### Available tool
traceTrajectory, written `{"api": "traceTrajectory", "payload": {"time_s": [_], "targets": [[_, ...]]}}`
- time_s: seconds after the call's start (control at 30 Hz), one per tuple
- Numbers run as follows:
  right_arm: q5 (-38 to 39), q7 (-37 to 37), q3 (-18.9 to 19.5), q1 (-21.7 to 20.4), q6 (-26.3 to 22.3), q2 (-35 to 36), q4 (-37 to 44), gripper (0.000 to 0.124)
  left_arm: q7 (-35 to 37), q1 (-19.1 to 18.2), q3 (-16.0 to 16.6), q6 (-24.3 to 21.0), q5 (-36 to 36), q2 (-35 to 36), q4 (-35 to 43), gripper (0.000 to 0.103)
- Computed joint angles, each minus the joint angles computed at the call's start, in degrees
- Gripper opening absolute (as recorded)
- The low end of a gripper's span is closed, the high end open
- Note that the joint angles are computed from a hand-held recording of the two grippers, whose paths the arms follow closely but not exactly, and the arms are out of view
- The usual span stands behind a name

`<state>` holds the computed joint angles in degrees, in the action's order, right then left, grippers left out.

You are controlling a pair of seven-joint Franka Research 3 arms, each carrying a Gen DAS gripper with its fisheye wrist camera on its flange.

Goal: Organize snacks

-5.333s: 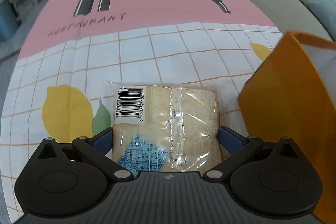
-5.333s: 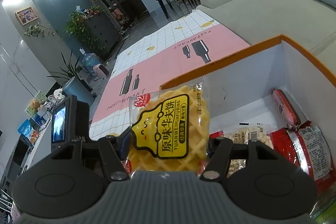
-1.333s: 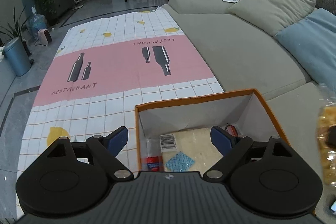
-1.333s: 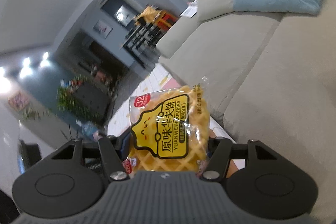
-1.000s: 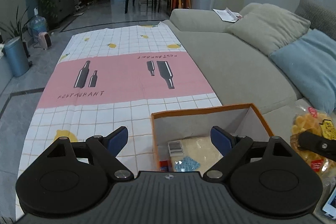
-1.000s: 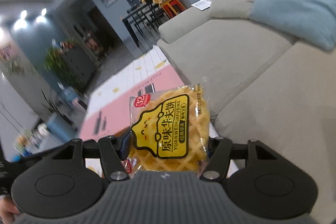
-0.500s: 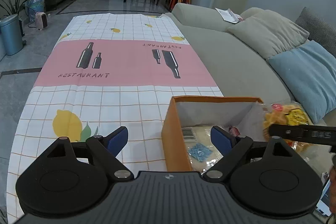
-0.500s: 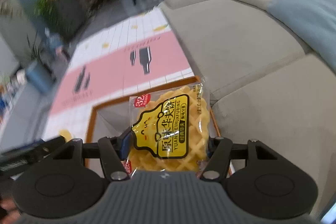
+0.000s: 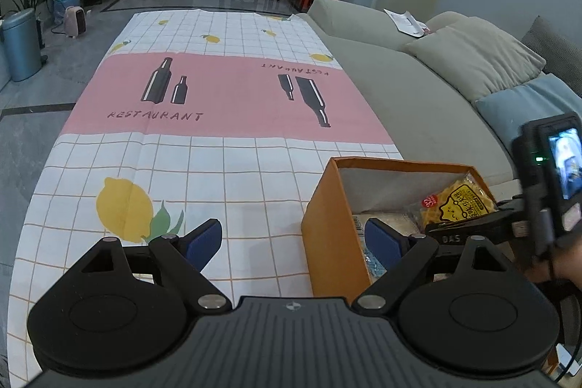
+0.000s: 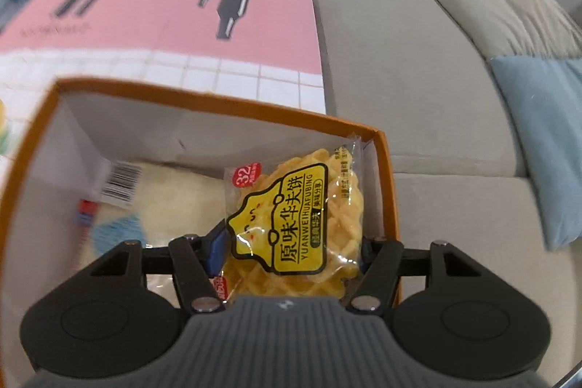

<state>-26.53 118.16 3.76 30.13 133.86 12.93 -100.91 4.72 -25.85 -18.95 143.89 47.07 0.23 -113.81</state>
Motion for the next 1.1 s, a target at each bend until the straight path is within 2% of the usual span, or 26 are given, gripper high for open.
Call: {"api": "traceTrajectory", "payload": {"time_s": [0.07, 0.13, 0.37, 0.47, 0.53, 0.67, 0.77, 0.83, 0.97, 1.1], "targets": [[-1.2, -0.7, -0.2, 0.4, -1.2, 1.0, 1.1, 0.071, 0.6, -0.1, -0.1, -0.6, -0.5, 0.3, 0.4, 0.103], [-1.8, -1.8, -0.2, 0.3, 0.4, 0.7, 0.2, 0.075, 1.2, -0.2, 0.0, -1.2, -1.0, 0.7, 0.7, 0.103], [-1.6, -3.1, 0.1, -0.1, 2.4, -1.5, -2.3, 0.076, 2.1, -0.8, -0.2, -2.0, -1.1, 0.5, 1.1, 0.103], [-4.8, -1.7, 0.1, 0.3, 2.4, -2.7, -2.8, 0.079, 2.5, -1.3, -0.6, -2.4, -0.5, 0.5, 1.7, 0.103], [-8.0, -0.4, 0.1, 0.2, 5.4, -4.4, -4.7, 0.086, 3.2, -1.5, -0.7, -2.1, -0.9, 0.7, 2.0, 0.103], [-8.5, 0.1, 0.8, -0.8, 6.2, -6.3, -6.0, 0.086, 4.0, -2.1, -0.9, -2.0, -1.3, 0.8, 2.4, 0.103], [-3.6, 0.0, 1.5, -2.7, 10.6, -8.9, -8.7, 0.087, 4.6, -2.4, -1.0, -1.7, -1.3, 0.8, 2.8, 0.103], [-0.7, 0.0, 1.9, -3.6, 10.9, -9.3, -8.9, 0.086, 4.7, -2.7, -1.1, -2.0, -0.6, 0.4, 2.9, 0.103], [-4.0, 5.5, 2.6, -4.7, 15.3, -13.4, -13.4, 0.086, 5.2, -3.2, -1.7, -2.7, 0.5, -0.8, 3.0, 0.103], [-10.8, 16.8, 5.2, -7.7, 20.5, -21.3, -20.6, 0.086, 5.8, -3.5, -2.6, -3.3, 1.2, -2.2, 3.1, 0.103]]}}
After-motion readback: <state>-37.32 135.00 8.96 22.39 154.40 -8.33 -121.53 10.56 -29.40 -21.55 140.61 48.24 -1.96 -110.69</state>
